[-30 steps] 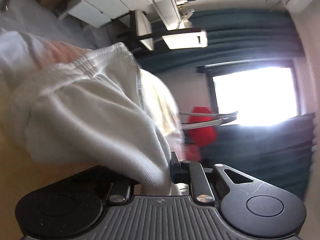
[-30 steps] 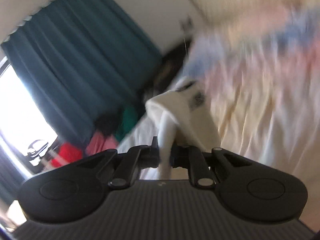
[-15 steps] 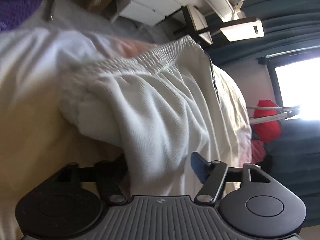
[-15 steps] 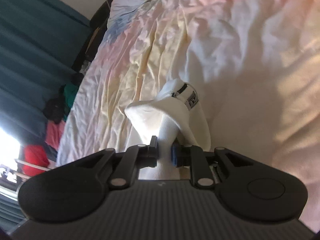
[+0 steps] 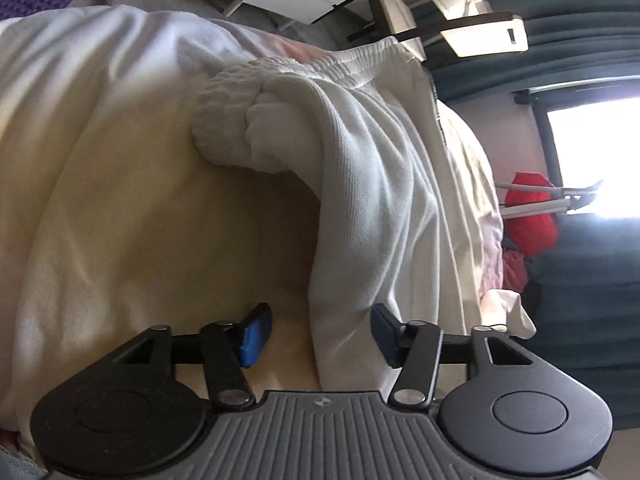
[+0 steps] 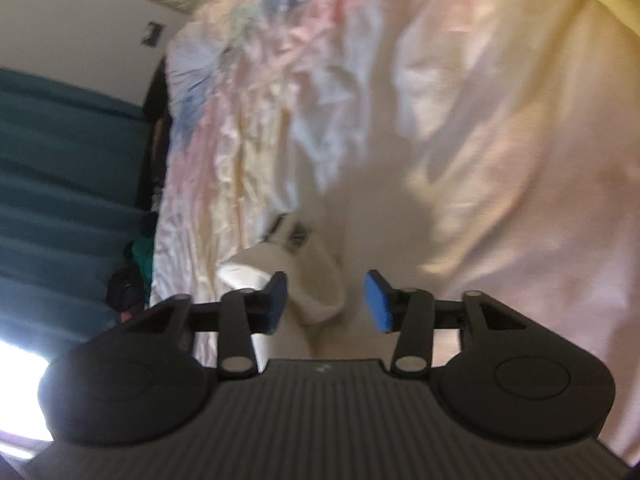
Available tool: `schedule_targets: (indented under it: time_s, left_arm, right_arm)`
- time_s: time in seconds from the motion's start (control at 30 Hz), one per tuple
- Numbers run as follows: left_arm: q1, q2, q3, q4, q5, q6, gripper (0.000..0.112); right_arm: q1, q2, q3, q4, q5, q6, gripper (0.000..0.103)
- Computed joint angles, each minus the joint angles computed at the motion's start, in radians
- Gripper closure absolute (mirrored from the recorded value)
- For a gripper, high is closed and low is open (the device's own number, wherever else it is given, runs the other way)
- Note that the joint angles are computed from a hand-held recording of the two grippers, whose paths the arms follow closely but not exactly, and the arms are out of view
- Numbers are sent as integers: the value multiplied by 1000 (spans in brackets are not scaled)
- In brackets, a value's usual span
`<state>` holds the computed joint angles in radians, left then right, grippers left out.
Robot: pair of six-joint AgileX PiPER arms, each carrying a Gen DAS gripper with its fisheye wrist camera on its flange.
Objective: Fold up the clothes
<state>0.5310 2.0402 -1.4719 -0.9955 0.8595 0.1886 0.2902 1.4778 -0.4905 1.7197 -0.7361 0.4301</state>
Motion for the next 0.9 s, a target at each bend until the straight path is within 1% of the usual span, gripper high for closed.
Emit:
schedule_targets:
  time_s: [0.07,0.1,0.13,0.17,0.2,0.27,0.3,0.33,0.37,0.4,0.43,0.47,0.5,0.53,0.6,0.67,0.7,0.8,0.83,0.9]
  left_arm:
    - [10,-9,23,-48,-7,48,75]
    - [13,-13,30,-78,-11,78,84]
    - [14,-13,31,-103,-11,107,89]
    - [14,-13,31,-126,-9,134,91]
    - [14,-12,30,-150,-8,161,94]
    - [3,-15,37,-174,-20,190,97]
    - [-3,-15,34,-175,-26,193,98]
    - [-11,-12,28,-176,-35,193,99]
    - [-19,-9,22,-178,-44,192,100]
    - [-27,-5,16,-183,-52,192,102]
    - [-34,-1,9,-189,-60,193,104]
    - [-40,0,8,-207,-67,203,105]
    - [-46,1,8,-230,-75,218,106]
    - [-47,2,8,-261,-77,243,107]
    - [-41,2,10,-340,-74,310,107]
    - [-31,8,8,-415,-52,369,107]
    - [-27,16,-1,-431,-33,378,107]
    - [-19,41,-34,-456,19,387,107]
    - [-15,48,-40,-470,33,389,107]
    - [-6,70,-64,-486,60,368,107]
  right_arm:
    - [-27,9,5,-43,44,34,62]
    - [-42,16,-1,-73,66,41,62]
    - [-67,30,-12,-123,99,44,62]
    - [-94,47,-23,-182,134,53,61]
    - [-114,66,-43,-204,161,38,60]
    - [-156,109,-99,-150,215,-86,58]
    - [-185,136,-123,-155,255,-120,57]
    - [-214,157,-135,-189,288,-114,57]
    - [-239,180,-141,-251,314,-67,57]
    - [-252,204,-141,-315,310,-8,58]
    - [-262,219,-142,-351,299,12,59]
    - [-272,231,-146,-368,289,8,63]
    - [-268,234,-147,-353,259,-10,81]
    - [-264,230,-144,-347,227,-17,87]
    - [-257,219,-137,-343,166,-23,91]
    - [-273,195,-163,-293,155,-133,92]
    - [-283,183,-179,-266,153,-194,92]
    - [-306,107,-218,-224,151,-462,92]
    - [-320,74,-227,-261,174,-534,92]
    - [-361,3,-226,-343,277,-648,92]
